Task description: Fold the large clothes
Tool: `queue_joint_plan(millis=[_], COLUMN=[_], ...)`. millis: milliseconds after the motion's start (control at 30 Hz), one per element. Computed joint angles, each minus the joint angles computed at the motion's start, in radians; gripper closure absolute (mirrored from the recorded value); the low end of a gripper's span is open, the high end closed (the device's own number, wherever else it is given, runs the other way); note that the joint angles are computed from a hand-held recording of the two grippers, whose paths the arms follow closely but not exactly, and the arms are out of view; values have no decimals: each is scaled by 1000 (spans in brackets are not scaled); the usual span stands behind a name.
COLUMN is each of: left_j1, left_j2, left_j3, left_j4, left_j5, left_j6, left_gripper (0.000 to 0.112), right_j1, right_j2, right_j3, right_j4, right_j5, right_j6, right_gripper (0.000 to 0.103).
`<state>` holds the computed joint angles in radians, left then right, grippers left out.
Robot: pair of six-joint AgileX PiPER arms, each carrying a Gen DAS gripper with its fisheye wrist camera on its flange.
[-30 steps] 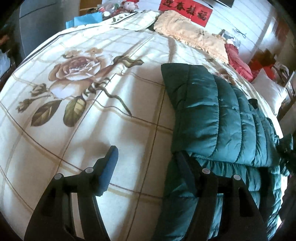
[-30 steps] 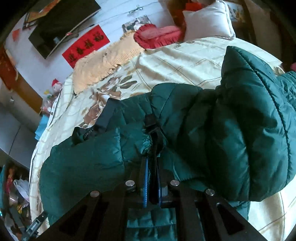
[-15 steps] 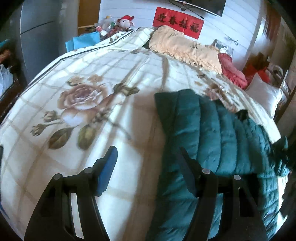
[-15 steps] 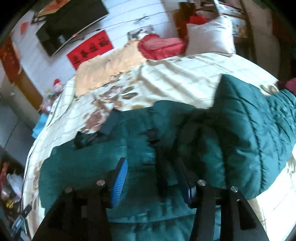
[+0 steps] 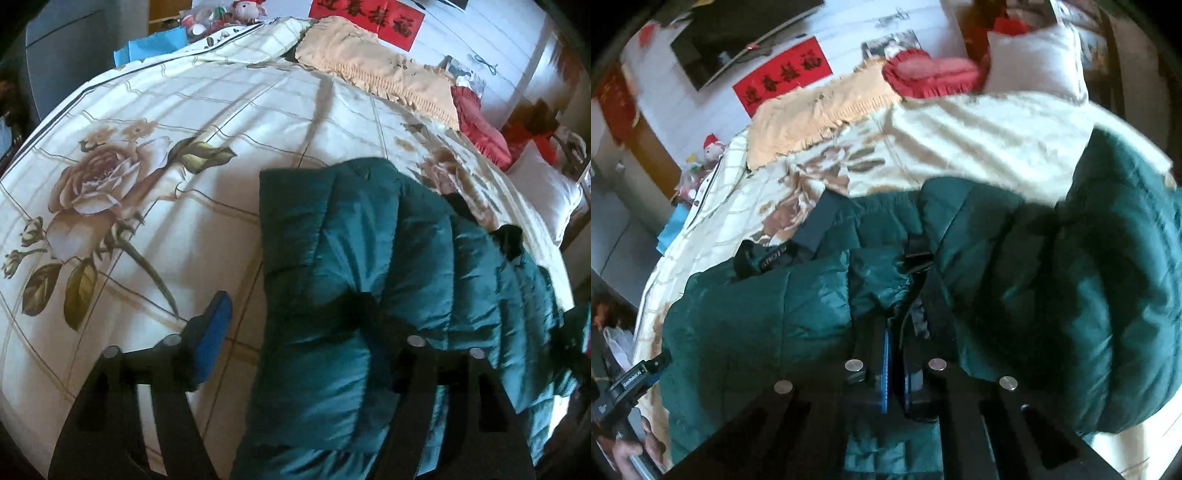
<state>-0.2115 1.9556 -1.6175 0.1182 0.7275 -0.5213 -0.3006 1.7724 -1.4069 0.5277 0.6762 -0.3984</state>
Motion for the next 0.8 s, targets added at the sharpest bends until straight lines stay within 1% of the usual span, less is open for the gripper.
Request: queue_joint_plan(millis=[33,67,133,200,300,367,400,433,467,533,600,667,733,800], left_j1=[-8,-13,-18,-17,-18,-29,-38,-49,-56,-64,-65,-68,-72,-77], left_j2=[3,7,5,4,0,-13,-20,-35,-50,-63,-62,-26,16,71], left_j3=[4,7,17,18,23,24,22,30,38,39,20,-37,-91,-149], left_j4=[17,24,30,30,35,72,106,141,159,181,166,139,130,108], left_j5=[-3,-7,-15,-15,-16,-3,3,0,-10,-23,-32,2,40,89], left_j6=[-14,-19,-31,-26,-21,-41,-65,-88,-94,-108,-98,-75,-58,-33], left_gripper=[31,31,31,31,31,31,31,31,31,31,31,31,31,31], right_j1=[13,28,48,53,39,26,23,15,14,38,72,114,162,206], right_j2=[0,16,42,45,28,-7,-26,-59,-83,-105,-101,-66,-34,18], right_j3=[4,-7,-16,-11,-26,-23,-13,10,26,19,0,-36,-54,-80], right_j4=[-54,-122,-196,-218,-217,-227,-214,-164,-127,-88,-60,-48,-96,-186], right_j5=[-28,-38,-45,-53,-11,11,5,-4,-6,24,49,77,63,36], right_j6=[32,79,138,153,189,238,237,196,161,110,81,59,76,118], right_gripper=[99,99,99,99,99,89,76,66,64,64,64,64,64,64])
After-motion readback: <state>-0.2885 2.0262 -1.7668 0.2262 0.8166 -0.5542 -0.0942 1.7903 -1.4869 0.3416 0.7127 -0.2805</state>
